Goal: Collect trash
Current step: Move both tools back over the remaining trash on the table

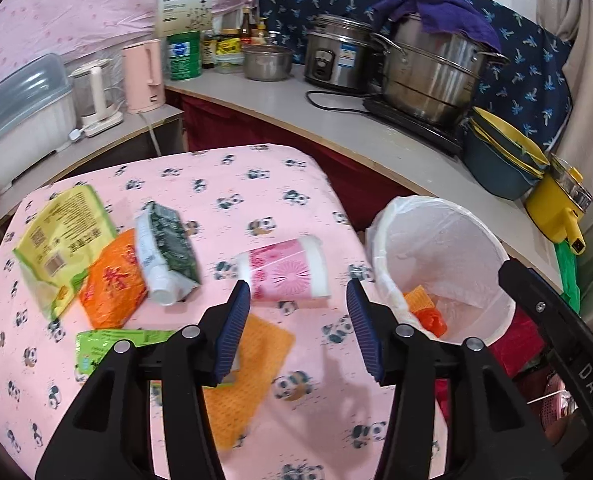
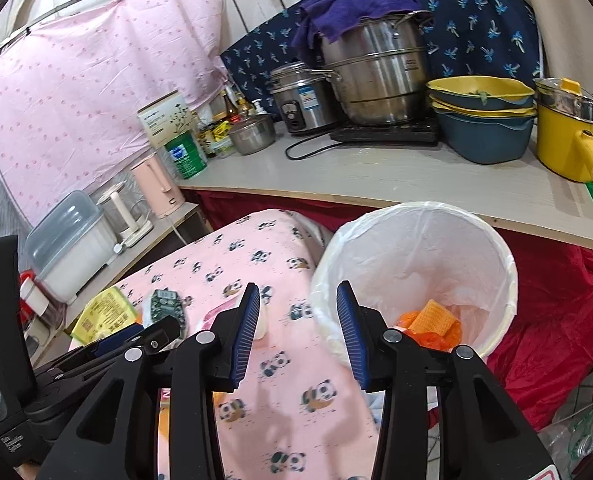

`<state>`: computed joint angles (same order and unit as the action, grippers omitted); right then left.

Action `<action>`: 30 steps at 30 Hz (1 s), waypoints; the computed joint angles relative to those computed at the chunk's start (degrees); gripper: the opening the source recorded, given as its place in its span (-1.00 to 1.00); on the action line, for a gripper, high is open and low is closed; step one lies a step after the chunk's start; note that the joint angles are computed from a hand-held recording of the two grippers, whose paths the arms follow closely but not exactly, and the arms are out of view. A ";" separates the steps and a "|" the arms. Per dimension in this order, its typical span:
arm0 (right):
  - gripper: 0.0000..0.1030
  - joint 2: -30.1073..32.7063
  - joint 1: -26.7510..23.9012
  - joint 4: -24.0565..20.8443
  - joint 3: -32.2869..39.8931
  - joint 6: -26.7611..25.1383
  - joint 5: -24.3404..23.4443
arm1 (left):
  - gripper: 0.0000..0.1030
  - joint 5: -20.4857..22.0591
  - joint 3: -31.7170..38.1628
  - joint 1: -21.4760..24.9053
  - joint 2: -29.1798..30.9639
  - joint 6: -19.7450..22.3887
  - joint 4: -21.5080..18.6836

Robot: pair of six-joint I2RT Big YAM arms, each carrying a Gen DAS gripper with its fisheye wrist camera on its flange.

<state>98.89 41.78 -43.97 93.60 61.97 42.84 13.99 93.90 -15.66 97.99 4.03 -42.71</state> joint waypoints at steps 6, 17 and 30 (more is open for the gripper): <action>-0.21 3.93 1.83 -1.63 5.64 -1.97 -1.16 | 0.09 -0.19 -1.82 4.19 -1.16 0.05 0.84; -0.11 13.03 3.55 -6.51 17.87 -3.24 -4.39 | 0.25 -0.51 -3.19 12.28 0.04 -1.42 2.34; -0.09 24.88 3.87 -12.48 34.80 -5.51 -8.26 | 0.50 -2.55 4.69 19.62 7.68 -0.99 1.05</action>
<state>123.76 45.65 -56.45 128.40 56.46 34.59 11.44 98.59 3.96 105.68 3.03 -41.66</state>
